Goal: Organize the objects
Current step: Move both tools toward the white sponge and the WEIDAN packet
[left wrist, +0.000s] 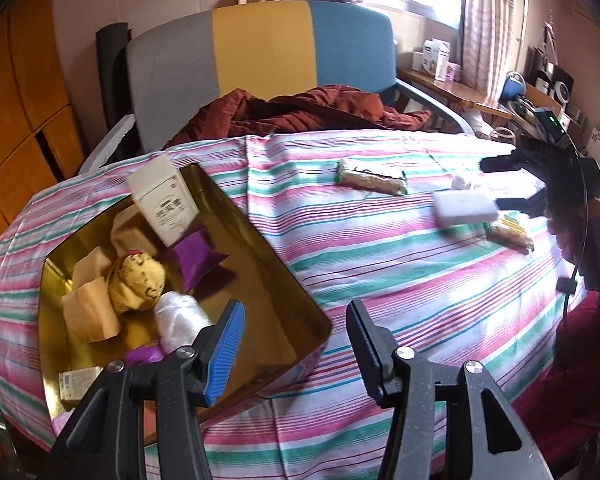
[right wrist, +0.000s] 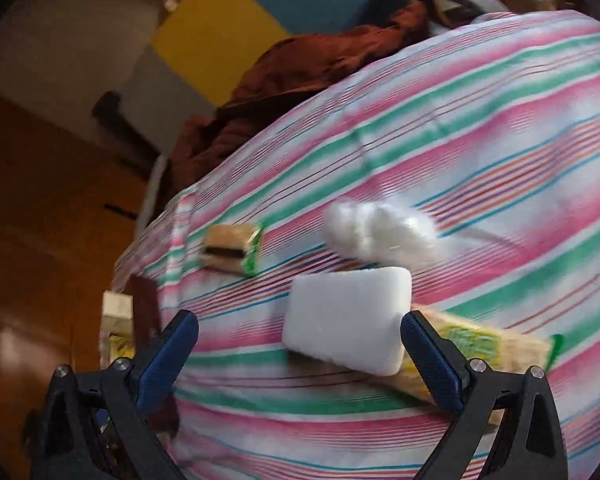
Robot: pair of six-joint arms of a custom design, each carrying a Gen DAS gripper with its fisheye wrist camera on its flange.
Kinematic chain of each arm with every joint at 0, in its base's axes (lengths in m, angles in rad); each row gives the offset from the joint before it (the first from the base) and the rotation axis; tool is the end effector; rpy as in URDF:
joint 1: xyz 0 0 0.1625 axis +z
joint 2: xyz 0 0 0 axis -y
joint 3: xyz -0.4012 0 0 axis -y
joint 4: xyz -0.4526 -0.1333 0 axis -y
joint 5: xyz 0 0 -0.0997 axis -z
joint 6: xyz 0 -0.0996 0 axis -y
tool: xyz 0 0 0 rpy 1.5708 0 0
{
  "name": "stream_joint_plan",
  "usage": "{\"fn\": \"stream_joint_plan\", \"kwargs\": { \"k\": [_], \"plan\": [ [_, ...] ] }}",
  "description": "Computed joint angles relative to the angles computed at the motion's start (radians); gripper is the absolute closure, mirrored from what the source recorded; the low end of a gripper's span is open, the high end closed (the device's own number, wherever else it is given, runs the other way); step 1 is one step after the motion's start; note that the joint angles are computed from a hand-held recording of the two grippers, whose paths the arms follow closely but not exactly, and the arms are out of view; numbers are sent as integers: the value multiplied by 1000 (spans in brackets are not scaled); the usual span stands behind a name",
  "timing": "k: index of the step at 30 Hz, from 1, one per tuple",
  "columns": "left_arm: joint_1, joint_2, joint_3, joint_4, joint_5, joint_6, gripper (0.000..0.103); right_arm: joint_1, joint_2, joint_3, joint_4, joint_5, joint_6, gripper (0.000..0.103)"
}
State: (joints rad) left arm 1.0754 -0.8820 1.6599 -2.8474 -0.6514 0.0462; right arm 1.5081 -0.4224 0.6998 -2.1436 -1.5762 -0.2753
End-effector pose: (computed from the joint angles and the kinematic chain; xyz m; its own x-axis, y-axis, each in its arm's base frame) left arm -0.1429 -0.7115 0.1493 -0.6942 -0.0107 -0.7197 0.4500 0.7739 -0.4455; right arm 0.0745 -0.9321 0.1368 -0.9766 -0.1977 0.0841 -0.2136 0.9363 -0.2788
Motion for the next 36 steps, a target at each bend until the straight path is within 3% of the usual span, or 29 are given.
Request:
{"fn": "stream_joint_plan", "kwargs": {
  "k": [4, 12, 20, 27, 36],
  "plan": [
    [-1, 19, -24, 18, -20, 8, 50, 8, -11, 32, -10, -5, -16, 1],
    [4, 72, -101, 86, -72, 6, 49, -11, -24, 54, -196, -57, 91, 1],
    [9, 152, -230, 191, -182, -3, 49, -13, -31, 51, -278, -136, 161, 1],
    [34, 298, -475, 403, -348, -106, 49, -21, -70, 96, -346, -140, 178, 1],
    [56, 504, -798, 622, -443, -218, 49, -31, -94, 119, -370, -102, 197, 1]
  ]
}}
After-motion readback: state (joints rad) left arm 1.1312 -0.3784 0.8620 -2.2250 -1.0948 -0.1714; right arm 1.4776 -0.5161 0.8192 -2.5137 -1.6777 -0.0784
